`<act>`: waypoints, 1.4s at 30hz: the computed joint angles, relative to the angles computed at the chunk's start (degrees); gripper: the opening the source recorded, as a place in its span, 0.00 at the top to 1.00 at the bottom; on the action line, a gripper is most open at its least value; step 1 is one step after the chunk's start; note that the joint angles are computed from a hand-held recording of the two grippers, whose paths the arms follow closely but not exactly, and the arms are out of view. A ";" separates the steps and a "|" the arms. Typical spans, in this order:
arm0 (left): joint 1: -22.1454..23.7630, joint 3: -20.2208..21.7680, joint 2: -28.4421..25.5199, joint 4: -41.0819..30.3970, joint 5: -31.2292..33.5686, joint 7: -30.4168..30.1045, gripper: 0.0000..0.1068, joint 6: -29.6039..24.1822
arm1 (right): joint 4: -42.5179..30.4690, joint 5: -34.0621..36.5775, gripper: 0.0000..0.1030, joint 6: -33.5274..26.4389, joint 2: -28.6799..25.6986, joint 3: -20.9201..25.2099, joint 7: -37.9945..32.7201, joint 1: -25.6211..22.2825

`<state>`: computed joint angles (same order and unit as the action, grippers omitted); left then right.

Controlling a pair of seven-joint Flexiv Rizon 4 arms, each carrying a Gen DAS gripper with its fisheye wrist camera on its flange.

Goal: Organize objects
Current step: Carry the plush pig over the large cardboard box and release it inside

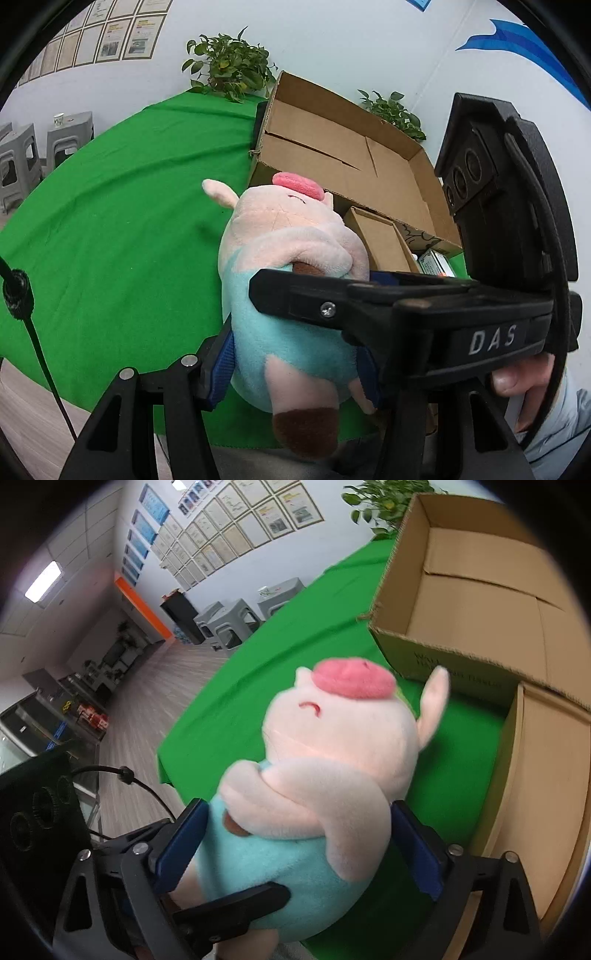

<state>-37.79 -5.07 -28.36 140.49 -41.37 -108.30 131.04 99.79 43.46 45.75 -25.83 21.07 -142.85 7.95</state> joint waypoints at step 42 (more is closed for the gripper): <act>14.40 0.47 -9.31 -46.66 -10.93 48.61 0.50 -21.32 | -23.08 1.11 0.37 17.20 -5.26 -4.03 -1.56 4.96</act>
